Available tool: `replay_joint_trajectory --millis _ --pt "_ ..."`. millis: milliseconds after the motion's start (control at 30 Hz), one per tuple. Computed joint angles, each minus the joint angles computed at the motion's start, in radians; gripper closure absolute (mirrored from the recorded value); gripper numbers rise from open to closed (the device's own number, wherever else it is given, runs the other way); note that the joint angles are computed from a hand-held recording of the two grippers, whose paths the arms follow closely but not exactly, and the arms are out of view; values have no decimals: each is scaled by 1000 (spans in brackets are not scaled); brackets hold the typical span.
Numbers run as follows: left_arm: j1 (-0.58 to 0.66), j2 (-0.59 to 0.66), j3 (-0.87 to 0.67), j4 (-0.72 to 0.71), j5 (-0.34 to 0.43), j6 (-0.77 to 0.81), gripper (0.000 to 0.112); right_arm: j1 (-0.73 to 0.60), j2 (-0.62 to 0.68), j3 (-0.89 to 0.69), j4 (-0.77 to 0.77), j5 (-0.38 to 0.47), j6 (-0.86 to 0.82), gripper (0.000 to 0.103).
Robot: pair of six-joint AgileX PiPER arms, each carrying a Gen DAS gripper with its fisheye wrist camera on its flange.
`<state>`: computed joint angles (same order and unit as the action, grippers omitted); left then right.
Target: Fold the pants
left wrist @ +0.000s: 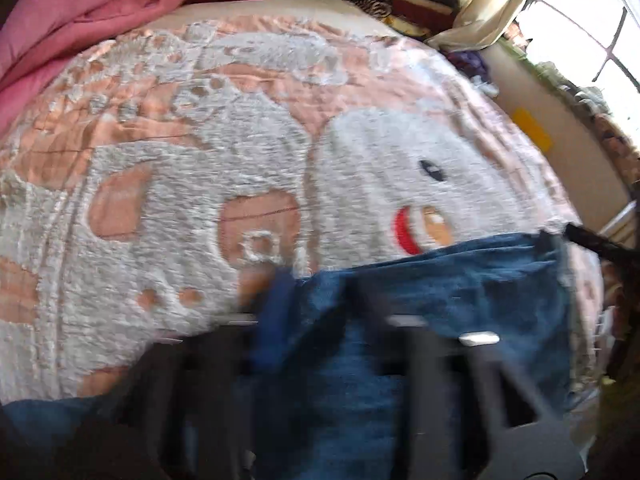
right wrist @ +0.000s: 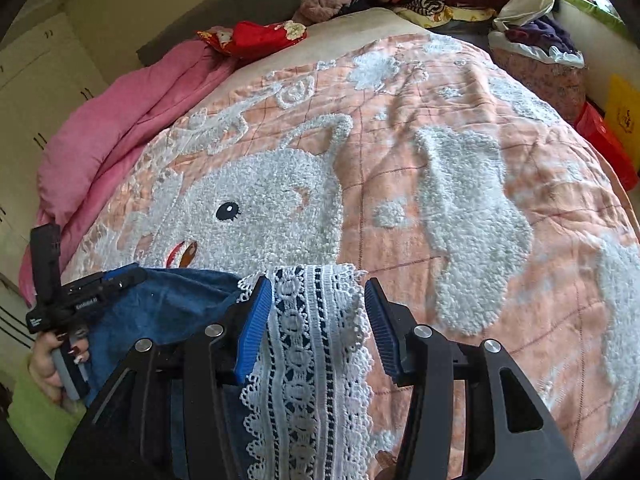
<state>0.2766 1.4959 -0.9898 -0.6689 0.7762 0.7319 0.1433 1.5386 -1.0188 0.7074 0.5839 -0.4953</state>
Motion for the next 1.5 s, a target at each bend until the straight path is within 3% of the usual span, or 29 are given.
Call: replay_joint_trajectory --millis 33,167,433,533,700,767,900,1000,1067,1167,1333,1500 --pt "24 -7 5 -55 24 42 111 3 -2 3 -2 -8 3 56" --pt "61 -98 78 -172 -43 171 111 10 -7 16 -11 -42 -3 56" --pt "-9 -71 107 -61 -130 105 110 11 79 -25 10 -16 -33 56" --pt "-10 -65 102 -70 -142 116 110 22 71 1 56 -47 -112 83" --pt "-39 -115 137 -57 -200 121 110 1 -28 78 168 -96 -256 86" --pt "-60 -102 133 -28 -225 87 110 22 -26 77 103 -131 -199 85" --pt "-95 -68 144 67 -302 -11 102 97 39 54 -170 -206 55 83" --pt "-99 -91 162 76 -336 -20 94 105 44 59 -215 -230 103 79" --pt "-65 -116 173 13 -319 40 90 97 20 74 -210 -228 99 64" --pt "42 -216 191 -63 -258 103 86 80 -74 136 -223 -245 128 52" --pt "333 -393 220 -118 -92 199 72 80 -262 270 -280 -243 155 44" --pt "459 -419 236 -4 42 172 60 190 -315 320 -429 -252 313 43"
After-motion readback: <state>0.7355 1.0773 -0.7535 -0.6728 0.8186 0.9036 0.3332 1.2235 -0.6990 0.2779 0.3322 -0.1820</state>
